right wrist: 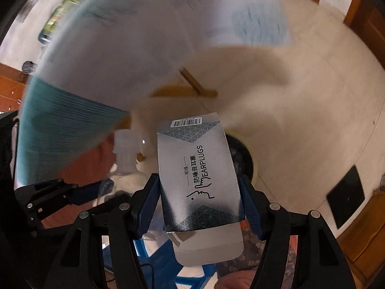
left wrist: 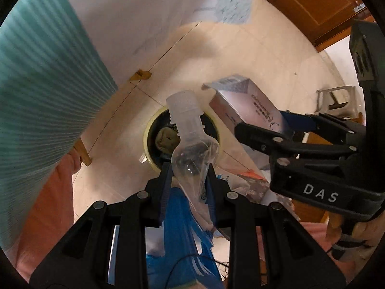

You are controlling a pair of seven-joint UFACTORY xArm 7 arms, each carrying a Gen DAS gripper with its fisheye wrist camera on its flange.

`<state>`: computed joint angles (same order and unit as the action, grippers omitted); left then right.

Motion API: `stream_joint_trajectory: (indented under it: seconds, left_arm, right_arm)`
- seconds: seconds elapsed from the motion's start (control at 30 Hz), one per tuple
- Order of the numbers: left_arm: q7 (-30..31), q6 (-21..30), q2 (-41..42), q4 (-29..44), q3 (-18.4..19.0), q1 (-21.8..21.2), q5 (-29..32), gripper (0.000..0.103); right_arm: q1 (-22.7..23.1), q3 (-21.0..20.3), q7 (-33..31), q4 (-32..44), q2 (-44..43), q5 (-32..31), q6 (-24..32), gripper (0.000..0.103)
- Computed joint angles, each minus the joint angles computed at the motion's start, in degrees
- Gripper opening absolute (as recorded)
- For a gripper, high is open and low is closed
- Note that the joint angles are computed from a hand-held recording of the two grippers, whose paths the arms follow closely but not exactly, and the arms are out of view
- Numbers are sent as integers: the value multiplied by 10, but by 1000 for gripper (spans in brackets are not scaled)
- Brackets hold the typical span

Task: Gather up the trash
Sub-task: 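Carry the plastic bottle and earplugs box over the trash bin with both grippers, then open both grippers to drop the bottle and earplugs box into the bin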

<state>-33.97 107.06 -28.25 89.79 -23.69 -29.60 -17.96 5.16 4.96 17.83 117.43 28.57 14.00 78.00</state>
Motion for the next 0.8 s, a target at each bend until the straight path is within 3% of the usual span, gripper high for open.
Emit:
stream_joint_trajectory:
  seconds: [0.23,0.43,0.53,0.67,0.8]
  left_arm:
    - [8,-89,-47,-160,9,-15,-44,24]
    - [8,-107,-37,-216,16,-25,-43,25]
    - [6,-129,-16,-224,14,-26,-30,29]
    - [17,-145,-18,-243,26,-30,-21,56]
    - [17,-146,-23,-246,27,-32,-10,57]
  right_arm:
    - [-24,2,14,-90,21,47,-39,65]
    - [-32,3,24,-157,12,65,-70,66]
    - [-34,4,32,-158,24,69,-73,66]
    - [-34,4,47,-159,31,73,-75,67]
    - [-38,6,67,-168,24,87,-79,67]
